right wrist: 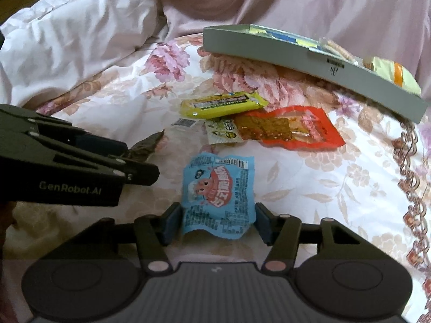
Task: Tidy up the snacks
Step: 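Grasp the dark dried fish with the left tool while the right tool grasps the blue pouch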
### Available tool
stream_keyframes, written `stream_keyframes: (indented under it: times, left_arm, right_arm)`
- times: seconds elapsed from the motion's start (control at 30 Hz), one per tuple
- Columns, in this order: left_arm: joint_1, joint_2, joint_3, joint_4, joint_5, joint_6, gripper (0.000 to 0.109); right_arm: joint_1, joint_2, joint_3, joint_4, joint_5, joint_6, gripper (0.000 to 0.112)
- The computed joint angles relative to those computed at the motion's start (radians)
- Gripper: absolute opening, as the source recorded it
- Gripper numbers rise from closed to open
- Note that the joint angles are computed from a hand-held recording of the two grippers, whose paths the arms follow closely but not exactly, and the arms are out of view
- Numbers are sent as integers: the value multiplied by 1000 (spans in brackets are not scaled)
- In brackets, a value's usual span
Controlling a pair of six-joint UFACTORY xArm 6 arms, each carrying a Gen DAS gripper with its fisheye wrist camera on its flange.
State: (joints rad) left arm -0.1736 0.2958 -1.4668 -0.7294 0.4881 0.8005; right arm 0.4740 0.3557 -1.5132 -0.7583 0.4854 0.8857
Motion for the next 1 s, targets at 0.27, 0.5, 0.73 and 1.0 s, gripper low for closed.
stream_keyframes:
  times: [0.27,0.5,0.73,1.0]
  left_arm:
    - [-2,-12,15,-96,-20,59,48]
    - [-7,-22,29,-166,-46,109,48]
    - [-9,-27,36,-215,-65,149,48]
    - [-11,-28,37,-245,-77,171,48]
  right_arm:
    - [45,14,-29,-254,99,-5,61]
    - [67,18,-34,-380,143,4,61]
    - [67,12,-24,-439,142,24,60]
    - [72,7,-16,-522,143,65,60]
